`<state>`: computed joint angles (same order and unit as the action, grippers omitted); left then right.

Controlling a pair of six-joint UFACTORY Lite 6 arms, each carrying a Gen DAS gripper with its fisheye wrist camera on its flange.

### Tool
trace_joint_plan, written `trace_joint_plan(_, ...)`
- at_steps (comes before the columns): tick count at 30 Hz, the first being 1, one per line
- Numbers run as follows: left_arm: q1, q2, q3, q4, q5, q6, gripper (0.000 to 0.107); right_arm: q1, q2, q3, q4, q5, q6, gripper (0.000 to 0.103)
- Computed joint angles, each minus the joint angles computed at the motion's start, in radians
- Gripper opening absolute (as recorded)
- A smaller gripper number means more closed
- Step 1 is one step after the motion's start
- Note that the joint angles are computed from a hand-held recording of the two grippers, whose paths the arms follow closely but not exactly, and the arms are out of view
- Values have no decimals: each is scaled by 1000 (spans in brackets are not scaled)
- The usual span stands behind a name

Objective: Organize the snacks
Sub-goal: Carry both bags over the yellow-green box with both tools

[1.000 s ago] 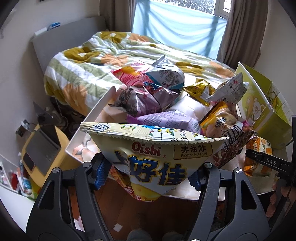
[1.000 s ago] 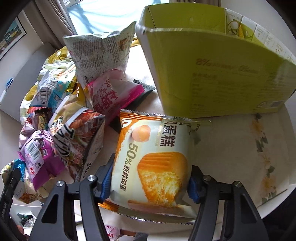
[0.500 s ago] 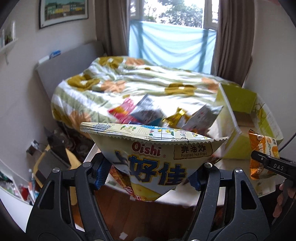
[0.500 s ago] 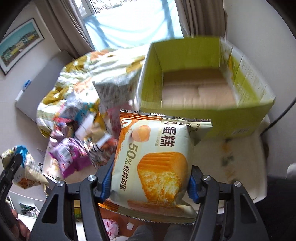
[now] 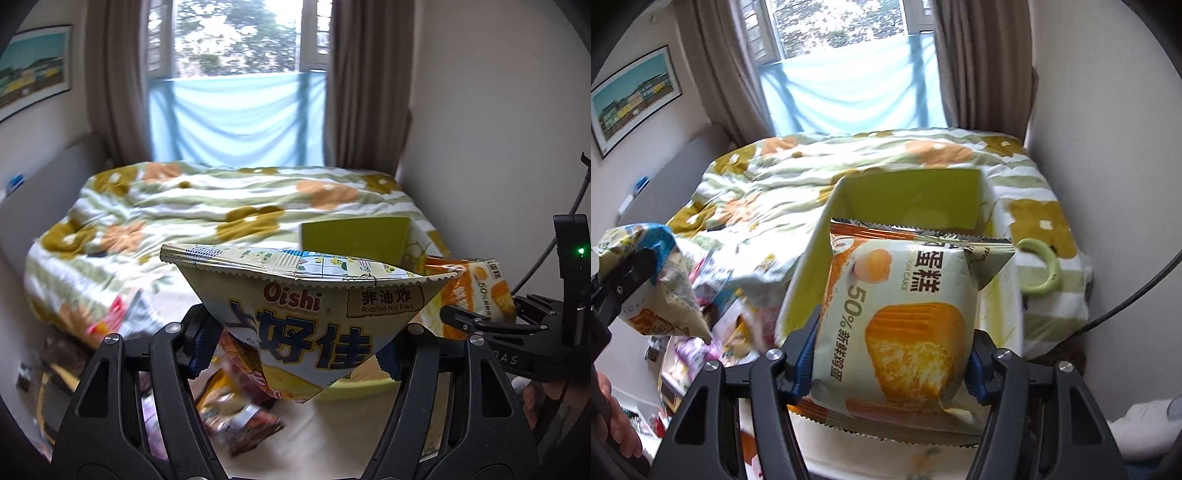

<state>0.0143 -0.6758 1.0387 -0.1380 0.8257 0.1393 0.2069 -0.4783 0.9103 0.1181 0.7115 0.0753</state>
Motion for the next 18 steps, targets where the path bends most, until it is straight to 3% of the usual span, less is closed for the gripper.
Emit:
trace_joint_plan(4,-135,299,169,41,-75,-59,66,-147,133,112,127,-2,-203,60)
trace_joint_plan(8,-205,618,405,47,-88,-63,66,-200,288,234,145,-14,-255,60)
trace_joint_plan(14,-239,1128,893,17,20,-33,66,-256,534,402,192,-25,-295,60)
trace_joint_plan(18,-262,1477,1310,8,175,-25,68,-279,643,472,190,-25,-279,60)
